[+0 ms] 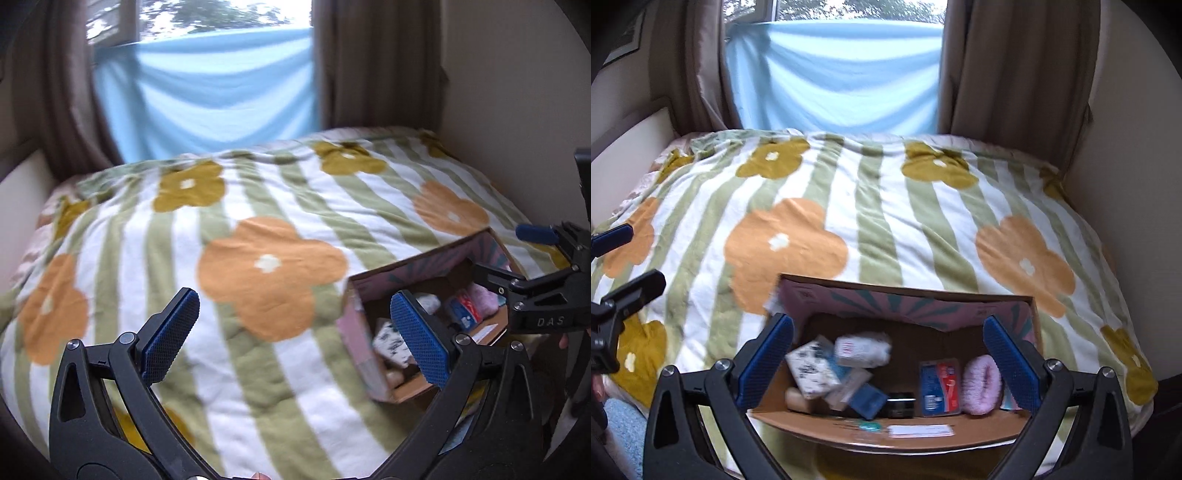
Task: Organize objects
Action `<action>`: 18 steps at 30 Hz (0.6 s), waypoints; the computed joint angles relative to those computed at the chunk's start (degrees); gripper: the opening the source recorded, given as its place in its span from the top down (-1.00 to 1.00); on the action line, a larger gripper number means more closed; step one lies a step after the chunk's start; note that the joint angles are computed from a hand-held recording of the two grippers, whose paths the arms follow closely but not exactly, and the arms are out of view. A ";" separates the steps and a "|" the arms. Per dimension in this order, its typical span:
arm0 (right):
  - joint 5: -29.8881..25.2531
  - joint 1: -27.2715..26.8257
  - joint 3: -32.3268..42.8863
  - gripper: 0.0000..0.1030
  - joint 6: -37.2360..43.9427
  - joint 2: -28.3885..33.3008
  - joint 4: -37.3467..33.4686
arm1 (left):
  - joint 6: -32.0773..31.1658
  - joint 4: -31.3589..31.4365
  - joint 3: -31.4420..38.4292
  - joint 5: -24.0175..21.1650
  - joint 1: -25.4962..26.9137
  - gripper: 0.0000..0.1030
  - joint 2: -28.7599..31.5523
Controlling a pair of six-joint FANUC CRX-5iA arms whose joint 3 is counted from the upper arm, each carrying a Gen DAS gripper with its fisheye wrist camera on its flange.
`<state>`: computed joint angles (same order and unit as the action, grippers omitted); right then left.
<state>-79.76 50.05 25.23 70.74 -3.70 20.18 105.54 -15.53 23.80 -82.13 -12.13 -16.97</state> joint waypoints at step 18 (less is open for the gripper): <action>4.09 19.65 -12.50 -0.99 -21.57 -4.55 12.24 | -9.87 9.31 -18.78 -0.63 29.65 -1.00 -22.18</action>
<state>-75.67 69.70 12.73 49.17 -8.25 32.42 95.67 -6.22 5.02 -82.76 17.53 -39.15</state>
